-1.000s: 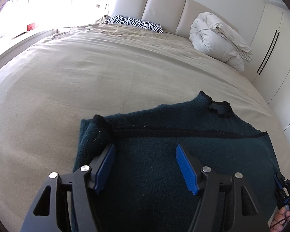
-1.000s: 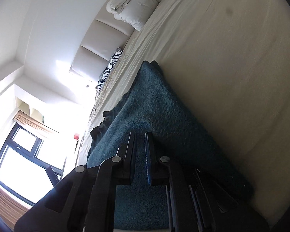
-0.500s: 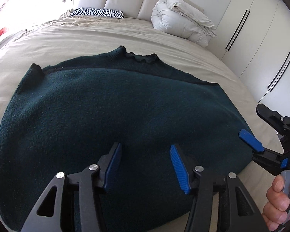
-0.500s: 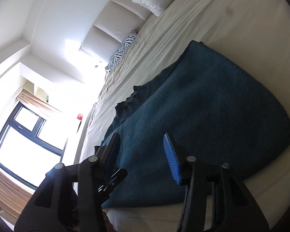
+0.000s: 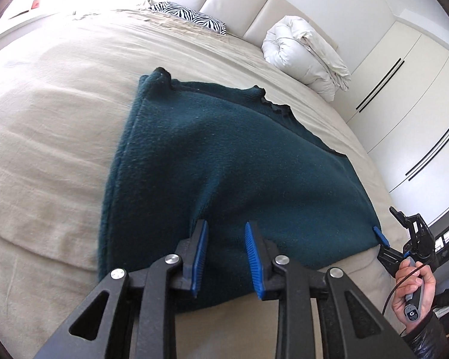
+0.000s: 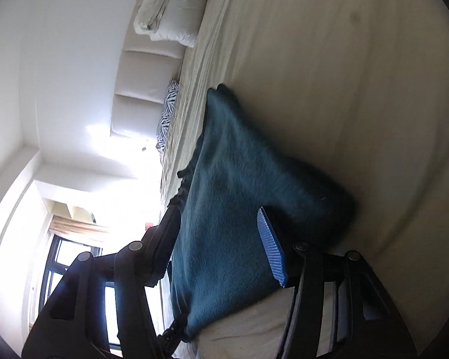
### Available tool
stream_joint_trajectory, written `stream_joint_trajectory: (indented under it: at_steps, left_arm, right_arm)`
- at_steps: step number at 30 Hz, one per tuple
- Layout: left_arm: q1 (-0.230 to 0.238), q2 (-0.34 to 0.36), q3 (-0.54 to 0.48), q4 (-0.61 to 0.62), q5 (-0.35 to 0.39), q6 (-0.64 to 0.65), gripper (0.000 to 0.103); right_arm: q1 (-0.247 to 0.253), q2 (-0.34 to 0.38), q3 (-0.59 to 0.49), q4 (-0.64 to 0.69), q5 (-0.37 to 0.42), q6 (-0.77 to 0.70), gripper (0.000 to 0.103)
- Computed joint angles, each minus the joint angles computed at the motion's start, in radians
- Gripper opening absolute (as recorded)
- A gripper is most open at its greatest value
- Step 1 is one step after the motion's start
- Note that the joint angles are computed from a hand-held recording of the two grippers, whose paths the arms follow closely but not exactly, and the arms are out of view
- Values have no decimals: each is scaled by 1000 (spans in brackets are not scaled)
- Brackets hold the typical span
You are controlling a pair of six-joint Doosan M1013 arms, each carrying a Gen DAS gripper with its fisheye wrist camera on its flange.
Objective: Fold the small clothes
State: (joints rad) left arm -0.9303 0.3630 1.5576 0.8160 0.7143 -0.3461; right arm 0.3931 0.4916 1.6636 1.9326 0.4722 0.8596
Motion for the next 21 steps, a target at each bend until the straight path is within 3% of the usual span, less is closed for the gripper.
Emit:
stream_joint_trajectory:
  at_steps: [2, 5, 6, 9, 11, 17, 21]
  left_arm:
    - [-17, -10, 3, -9, 84, -10, 37]
    - [-29, -63, 79, 50, 61, -163, 37]
    - [-36, -76, 91, 64, 76, -197, 39]
    - [-56, -93, 89, 88, 177, -238, 63]
    - [-51, -108, 101, 119, 156, -273, 63]
    - [-24, -96, 51, 142, 122, -174, 63]
    - [21, -47, -25, 117, 87, -22, 63]
  right_arm:
    - [-13, -40, 44, 79, -51, -64, 54]
    - [-20, -101, 93, 86, -130, -112, 56]
    - [-21, -118, 106, 83, -134, -125, 56]
    - [-12, -151, 129, 56, -148, -125, 56]
    - [-4, -157, 129, 33, -128, -113, 56]
    - [72, -95, -31, -449, -17, 186, 56]
    - [123, -18, -152, -562, 45, 259, 56]
